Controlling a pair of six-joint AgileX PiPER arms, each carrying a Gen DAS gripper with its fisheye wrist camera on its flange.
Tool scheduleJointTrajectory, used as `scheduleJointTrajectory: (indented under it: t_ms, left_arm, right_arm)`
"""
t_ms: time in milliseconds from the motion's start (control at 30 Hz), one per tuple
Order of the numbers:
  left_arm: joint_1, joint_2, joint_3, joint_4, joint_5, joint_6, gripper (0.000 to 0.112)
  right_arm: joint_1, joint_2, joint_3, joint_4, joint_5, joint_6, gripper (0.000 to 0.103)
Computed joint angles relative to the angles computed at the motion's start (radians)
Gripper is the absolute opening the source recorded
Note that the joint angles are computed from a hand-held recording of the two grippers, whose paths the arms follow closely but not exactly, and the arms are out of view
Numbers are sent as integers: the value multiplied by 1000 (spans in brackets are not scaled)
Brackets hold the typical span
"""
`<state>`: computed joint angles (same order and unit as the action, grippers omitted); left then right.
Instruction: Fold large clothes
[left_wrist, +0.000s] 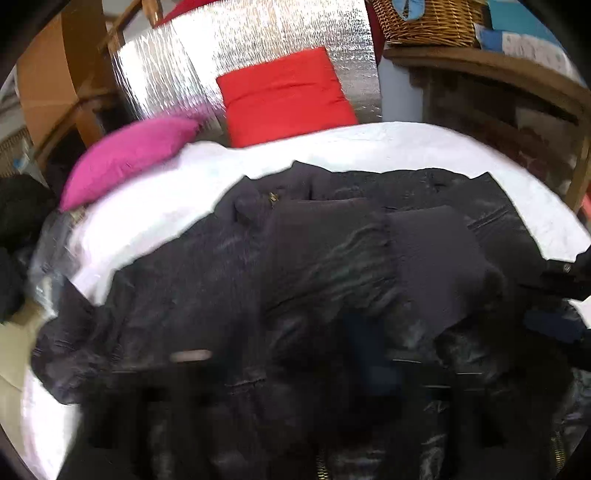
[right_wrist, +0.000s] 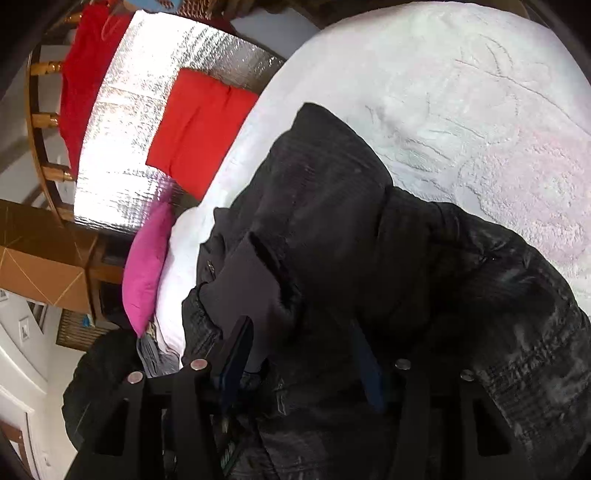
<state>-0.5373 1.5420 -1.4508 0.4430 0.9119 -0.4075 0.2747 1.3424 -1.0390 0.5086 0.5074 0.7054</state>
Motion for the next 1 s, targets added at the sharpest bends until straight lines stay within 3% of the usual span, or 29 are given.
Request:
scheduleJointTrajectory:
  t_ms: [167,433,467,500,533,600,667,767,800,900,1000]
  left_arm:
    - [98,-77,54,-102,-56,73,21]
    - [364,-154,62,-257,-1,180,20]
    - [401,-158,55,-296,7,193,22]
    - [431,-162,50,-347,5,219,35]
    - [447,-167,46,-390,5,237,63]
    - [440,-183,49,-428,-3,227,97]
    - [377,-213,74,-425,-61,180,98]
    - [178,-147,25,-176,-82,35,98]
    - [121,-120,11,-76,-67,-12,99]
    - [-30,50,-89,173,97,-87,99]
    - [-14,98,-89,148,112,-118,100]
  right_arm:
    - [-14,-5,18,39,9,-39,57]
    - [10,-24,25,-46,0,49,56]
    - [13,-25,24,-60,3,63,56]
    - [16,-27,23,-78,6,79,56]
    - [30,-11,7,-105,3,108,56]
    - [47,-2,-5,-157,4,158,56]
    - [63,10,-20,-203,6,203,58]
    - [75,19,-31,-237,11,233,58]
    - [73,20,-29,-227,8,225,58]
    - [55,18,-14,-161,-5,172,58]
    - [44,19,-12,-127,-3,138,58]
